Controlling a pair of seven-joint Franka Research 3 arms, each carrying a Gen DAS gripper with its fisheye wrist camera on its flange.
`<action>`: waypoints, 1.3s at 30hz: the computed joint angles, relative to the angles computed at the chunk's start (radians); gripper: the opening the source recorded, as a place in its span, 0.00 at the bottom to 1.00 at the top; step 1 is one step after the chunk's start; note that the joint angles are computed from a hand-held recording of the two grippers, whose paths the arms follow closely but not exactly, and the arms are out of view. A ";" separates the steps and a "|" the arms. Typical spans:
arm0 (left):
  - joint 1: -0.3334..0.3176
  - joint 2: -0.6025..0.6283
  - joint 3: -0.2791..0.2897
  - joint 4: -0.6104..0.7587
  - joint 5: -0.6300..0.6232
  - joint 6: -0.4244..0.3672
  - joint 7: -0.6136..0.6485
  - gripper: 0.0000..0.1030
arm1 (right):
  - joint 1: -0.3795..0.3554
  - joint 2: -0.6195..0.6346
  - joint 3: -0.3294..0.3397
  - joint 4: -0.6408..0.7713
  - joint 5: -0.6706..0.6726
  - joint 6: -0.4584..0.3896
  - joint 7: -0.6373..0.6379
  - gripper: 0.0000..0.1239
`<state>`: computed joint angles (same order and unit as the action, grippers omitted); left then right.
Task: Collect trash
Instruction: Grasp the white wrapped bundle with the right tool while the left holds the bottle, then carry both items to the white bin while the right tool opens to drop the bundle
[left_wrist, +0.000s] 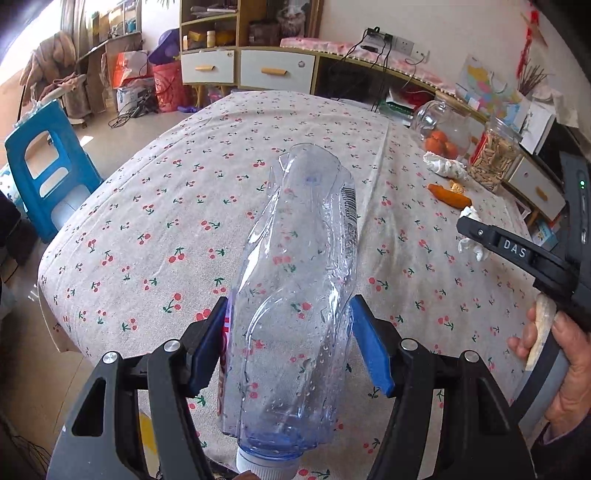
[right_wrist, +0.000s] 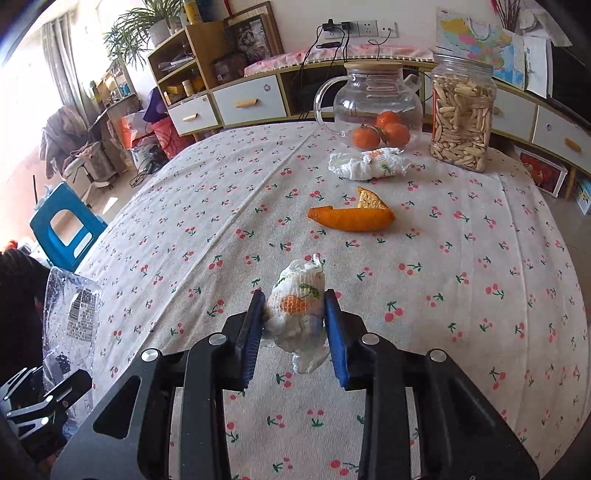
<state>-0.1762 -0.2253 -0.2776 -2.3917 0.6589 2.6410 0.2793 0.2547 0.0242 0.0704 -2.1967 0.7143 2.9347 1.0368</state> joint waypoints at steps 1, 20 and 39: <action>0.002 -0.005 -0.006 -0.001 0.009 -0.004 -0.017 0.63 | -0.002 -0.024 0.000 -0.024 0.036 0.012 -0.024 0.25; -0.063 0.003 -0.068 0.087 0.136 -0.057 -0.113 0.61 | 0.131 -0.374 -0.181 -0.370 0.171 0.217 -0.148 0.25; -0.198 0.209 -0.058 0.318 0.167 -0.050 -0.008 0.61 | 0.019 -0.478 -0.271 -0.497 -0.076 0.306 0.053 0.25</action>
